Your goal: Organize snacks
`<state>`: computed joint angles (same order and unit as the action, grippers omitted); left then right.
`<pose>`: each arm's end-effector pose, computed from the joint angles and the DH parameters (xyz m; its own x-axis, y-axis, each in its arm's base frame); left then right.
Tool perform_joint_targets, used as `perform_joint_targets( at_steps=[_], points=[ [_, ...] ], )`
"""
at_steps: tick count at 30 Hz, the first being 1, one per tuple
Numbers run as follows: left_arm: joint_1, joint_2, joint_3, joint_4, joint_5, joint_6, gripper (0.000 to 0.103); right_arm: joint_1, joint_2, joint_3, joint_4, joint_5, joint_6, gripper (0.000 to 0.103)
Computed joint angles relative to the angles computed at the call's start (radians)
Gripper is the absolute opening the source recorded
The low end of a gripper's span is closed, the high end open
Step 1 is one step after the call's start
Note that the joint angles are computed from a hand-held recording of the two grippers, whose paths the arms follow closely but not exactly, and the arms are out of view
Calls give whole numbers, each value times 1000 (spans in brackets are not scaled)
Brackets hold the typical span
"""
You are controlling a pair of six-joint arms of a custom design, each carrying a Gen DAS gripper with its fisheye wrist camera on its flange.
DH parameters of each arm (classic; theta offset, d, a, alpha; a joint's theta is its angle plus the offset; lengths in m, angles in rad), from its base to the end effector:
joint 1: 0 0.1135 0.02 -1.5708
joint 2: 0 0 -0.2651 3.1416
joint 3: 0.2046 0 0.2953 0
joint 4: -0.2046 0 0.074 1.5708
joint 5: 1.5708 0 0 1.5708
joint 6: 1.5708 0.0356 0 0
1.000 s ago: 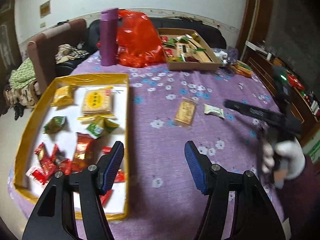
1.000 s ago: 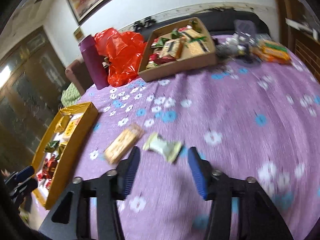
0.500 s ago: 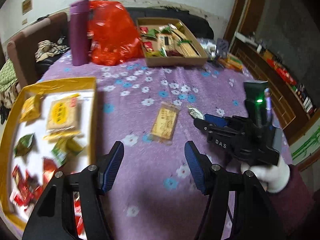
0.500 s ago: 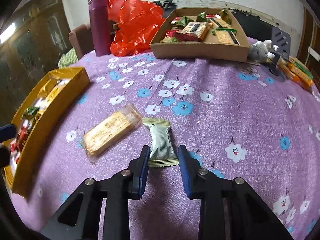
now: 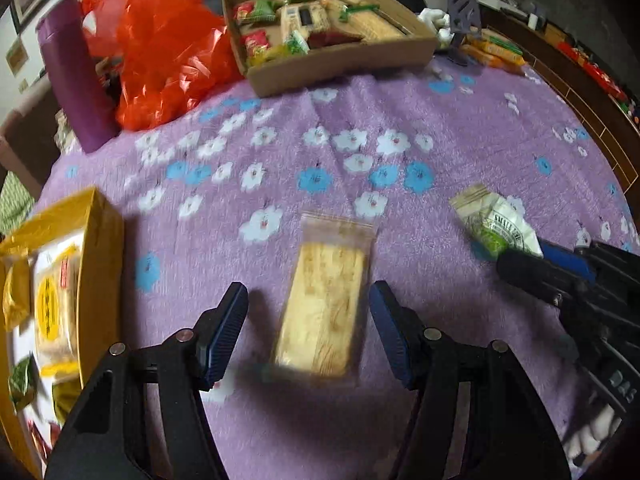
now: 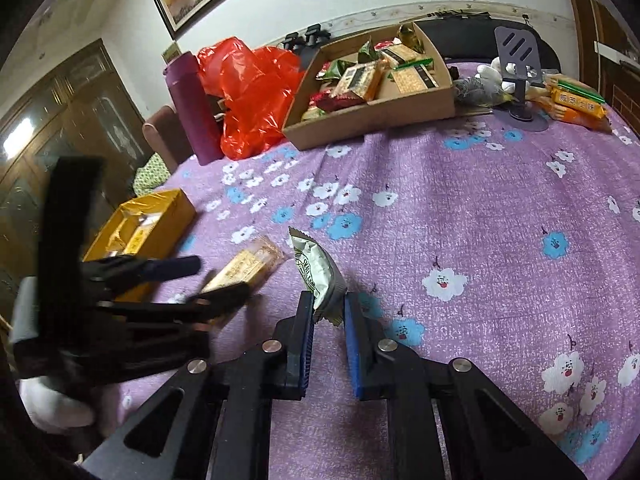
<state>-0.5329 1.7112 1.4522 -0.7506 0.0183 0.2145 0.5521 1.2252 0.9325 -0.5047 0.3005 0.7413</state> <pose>0.3531 -0.2090 0.2672 -0.6026 0.6025 -0.5233 0.6597 0.7451 0.0981 0.2608 0.1483 0.2597 -0.6688 0.3456 -0.6583 0.1717 0.9333 0.3155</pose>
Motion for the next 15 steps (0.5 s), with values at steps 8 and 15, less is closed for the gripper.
perform_joint_targets(
  at_steps=[8, 15],
  points=[
    [19, 8, 6, -1, 87, -17, 31, -6, -34, -22, 13, 1, 6, 15],
    [118, -168, -83, -16, 214, -74, 31, 11, -45, -29, 30, 29, 3, 15]
  ],
)
